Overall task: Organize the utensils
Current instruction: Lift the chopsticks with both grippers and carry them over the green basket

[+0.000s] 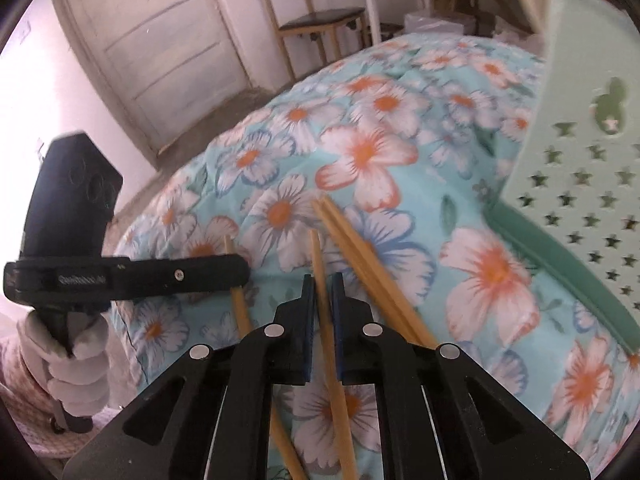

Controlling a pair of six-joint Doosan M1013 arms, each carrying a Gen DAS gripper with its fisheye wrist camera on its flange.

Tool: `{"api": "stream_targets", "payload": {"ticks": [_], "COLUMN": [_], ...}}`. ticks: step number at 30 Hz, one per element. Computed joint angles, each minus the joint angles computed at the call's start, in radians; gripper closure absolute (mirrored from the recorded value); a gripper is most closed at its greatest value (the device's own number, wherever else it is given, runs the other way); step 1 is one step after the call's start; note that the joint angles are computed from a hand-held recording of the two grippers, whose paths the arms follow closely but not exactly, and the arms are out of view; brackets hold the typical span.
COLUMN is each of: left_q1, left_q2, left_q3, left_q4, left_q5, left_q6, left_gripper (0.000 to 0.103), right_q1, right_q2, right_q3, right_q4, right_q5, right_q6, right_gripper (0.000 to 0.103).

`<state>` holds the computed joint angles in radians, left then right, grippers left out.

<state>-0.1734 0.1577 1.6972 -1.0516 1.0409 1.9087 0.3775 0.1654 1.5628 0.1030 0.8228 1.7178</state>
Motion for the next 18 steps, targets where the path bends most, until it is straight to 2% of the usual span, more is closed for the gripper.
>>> {"api": "stream_targets", "payload": {"ticks": [4, 11, 18], "left_q1": [-0.016, -0.042, -0.058], "left_q2": [-0.008, -0.031, -0.084], "left_q3": [-0.003, -0.018, -0.033], "left_q4": [0.034, 0.091, 0.048], "left_q5": [-0.029, -0.089, -0.182], "left_q6": [-0.028, -0.040, 0.080], "left_gripper": [0.090, 0.091, 0.094], "right_q1": [-0.009, -0.025, -0.030], "right_q2": [-0.049, -0.175, -0.290], "right_q3": [0.028, 0.098, 0.176], "right_q4": [-0.040, -0.205, -0.395], "right_q5": [-0.068, -0.187, -0.278], "right_q6": [0.069, 0.283, 0.534], "right_gripper": [0.098, 0.098, 0.098]}}
